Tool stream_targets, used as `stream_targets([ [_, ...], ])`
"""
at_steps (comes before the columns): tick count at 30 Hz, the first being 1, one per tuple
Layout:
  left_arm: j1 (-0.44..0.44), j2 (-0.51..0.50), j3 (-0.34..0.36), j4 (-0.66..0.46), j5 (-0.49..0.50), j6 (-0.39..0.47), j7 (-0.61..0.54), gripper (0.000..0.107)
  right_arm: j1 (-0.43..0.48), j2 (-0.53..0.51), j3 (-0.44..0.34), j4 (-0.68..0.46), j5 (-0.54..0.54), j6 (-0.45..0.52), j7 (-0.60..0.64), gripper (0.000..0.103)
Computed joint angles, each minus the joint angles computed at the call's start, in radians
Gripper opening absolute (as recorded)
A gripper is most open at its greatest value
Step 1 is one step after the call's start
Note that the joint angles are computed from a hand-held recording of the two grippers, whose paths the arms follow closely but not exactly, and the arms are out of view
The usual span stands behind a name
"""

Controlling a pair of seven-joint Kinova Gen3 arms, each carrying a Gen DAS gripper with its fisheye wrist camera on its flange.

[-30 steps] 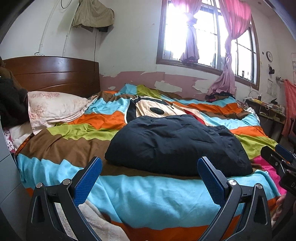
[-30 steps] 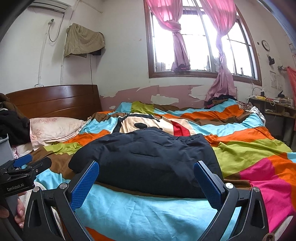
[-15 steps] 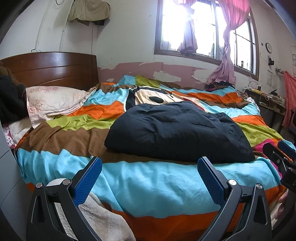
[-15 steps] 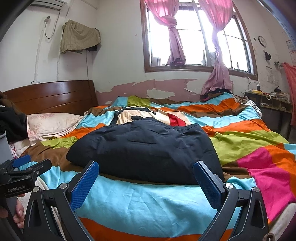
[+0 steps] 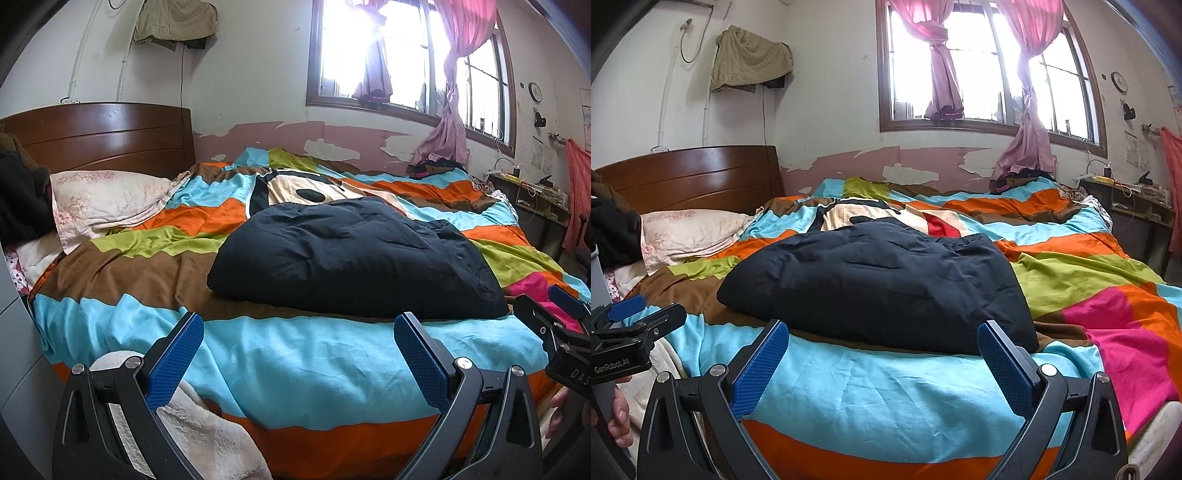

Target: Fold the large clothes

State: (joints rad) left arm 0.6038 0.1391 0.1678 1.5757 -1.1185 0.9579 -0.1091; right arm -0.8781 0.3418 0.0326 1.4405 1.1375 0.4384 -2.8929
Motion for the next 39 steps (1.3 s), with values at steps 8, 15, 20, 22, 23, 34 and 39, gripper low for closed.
stream_targets([
  [8, 0.000, 0.000, 0.000, -0.001, 0.001, 0.001, -0.003, 0.101, 0.002, 0.000, -0.003, -0.001, -0.008, 0.006, 0.009, 0.103],
  [15, 0.004, 0.003, 0.000, -0.005, -0.001, 0.006, -0.001, 0.101, 0.004, -0.001, -0.003, 0.000, -0.006, 0.004, 0.008, 0.103],
  [20, 0.004, 0.003, -0.001, -0.004, 0.000, 0.005, -0.001, 0.101, 0.004, -0.002, -0.001, 0.002, -0.006, 0.002, 0.007, 0.103],
  [22, 0.004, 0.003, -0.001, -0.004, 0.000, 0.004, 0.000, 0.101, 0.004, -0.002, -0.001, 0.002, -0.006, 0.001, 0.007, 0.103],
  [23, 0.004, 0.004, -0.001, -0.006, 0.001, 0.006, -0.002, 0.101, 0.004, -0.002, -0.001, 0.002, -0.006, 0.000, 0.008, 0.103],
  [34, 0.004, 0.003, 0.000, -0.003, 0.000, 0.002, -0.002, 0.101, 0.002, -0.001, 0.000, 0.001, -0.006, 0.002, 0.007, 0.103],
  [39, 0.004, 0.003, 0.000, -0.003, 0.000, 0.001, -0.003, 0.101, 0.004, -0.002, -0.001, 0.002, -0.008, 0.001, 0.009, 0.103],
])
